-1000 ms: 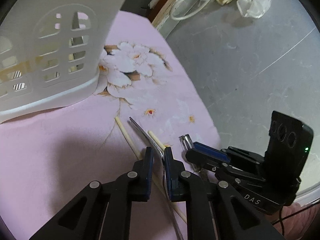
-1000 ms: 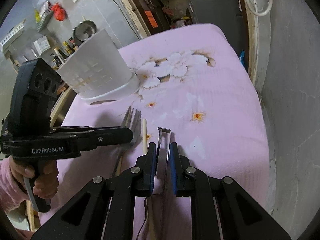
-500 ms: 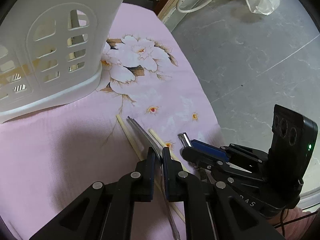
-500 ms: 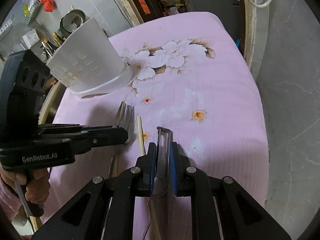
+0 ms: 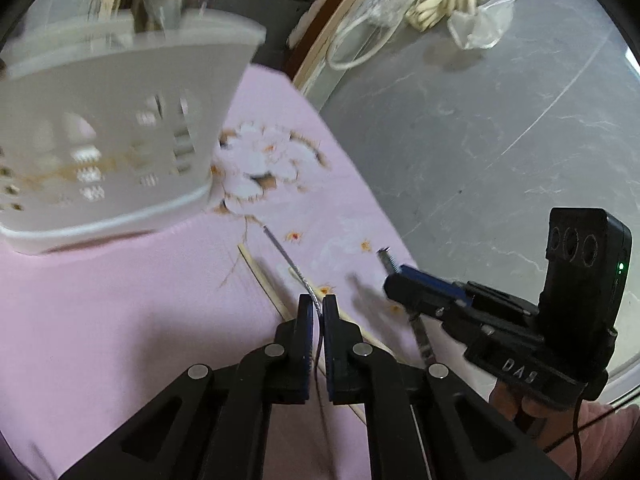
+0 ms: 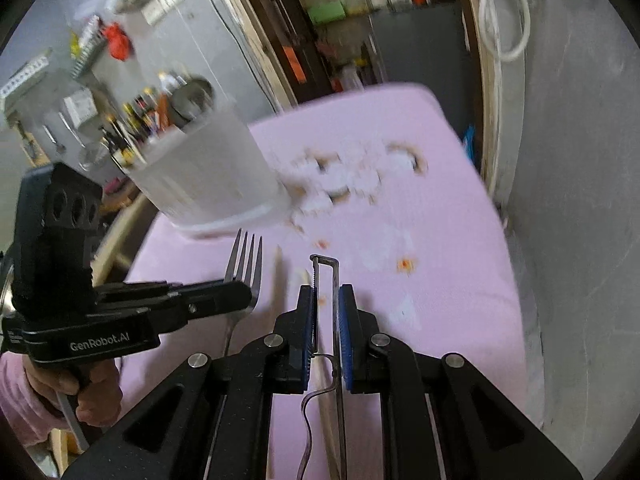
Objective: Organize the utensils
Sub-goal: 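Lift both held utensils over the caddy and release them inside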
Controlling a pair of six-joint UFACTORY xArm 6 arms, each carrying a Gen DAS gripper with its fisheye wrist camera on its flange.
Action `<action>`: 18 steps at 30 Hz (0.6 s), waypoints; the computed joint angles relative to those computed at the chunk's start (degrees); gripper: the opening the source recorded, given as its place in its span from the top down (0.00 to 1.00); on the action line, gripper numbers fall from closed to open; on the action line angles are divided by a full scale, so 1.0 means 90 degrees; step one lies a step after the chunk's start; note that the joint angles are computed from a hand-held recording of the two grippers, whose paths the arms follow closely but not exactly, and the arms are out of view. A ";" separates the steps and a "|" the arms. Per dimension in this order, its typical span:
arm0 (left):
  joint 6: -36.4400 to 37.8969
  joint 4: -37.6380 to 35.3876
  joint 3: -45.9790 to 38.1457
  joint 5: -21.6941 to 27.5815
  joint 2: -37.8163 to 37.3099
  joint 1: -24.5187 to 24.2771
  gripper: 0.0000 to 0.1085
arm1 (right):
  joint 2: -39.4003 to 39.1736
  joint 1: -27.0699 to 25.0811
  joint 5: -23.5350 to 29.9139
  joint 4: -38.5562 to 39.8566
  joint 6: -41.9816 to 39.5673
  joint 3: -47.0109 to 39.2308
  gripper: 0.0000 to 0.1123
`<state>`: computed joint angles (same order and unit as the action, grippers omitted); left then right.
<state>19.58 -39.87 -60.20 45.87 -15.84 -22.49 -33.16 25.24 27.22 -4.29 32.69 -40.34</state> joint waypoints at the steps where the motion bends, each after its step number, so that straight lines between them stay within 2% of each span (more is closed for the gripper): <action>1: 0.0018 0.0002 0.0060 -0.0066 -0.0130 0.0017 0.96 | -0.0066 0.0035 -0.0042 -0.0203 0.0185 -0.0014 0.90; 8: -0.0055 0.0101 0.0296 -0.0817 -0.1036 0.0312 0.97 | -0.0044 0.0171 -0.0764 -0.1196 0.1294 -0.0412 0.90; 14: 0.0213 -0.0375 -0.0399 -0.0917 -0.0992 0.0942 0.97 | 0.1087 0.0023 -0.2398 -0.1511 0.1407 -0.1590 0.90; 17: 0.0341 -0.0622 -0.0902 -0.0938 -0.0742 0.1243 0.97 | 0.1939 -0.0094 -0.3270 -0.1439 0.1288 -0.2460 0.90; 18: 0.0375 -0.0708 -0.1092 -0.0964 -0.0631 0.1340 0.97 | 0.2079 -0.0106 -0.3357 -0.1714 0.1558 -0.2655 0.90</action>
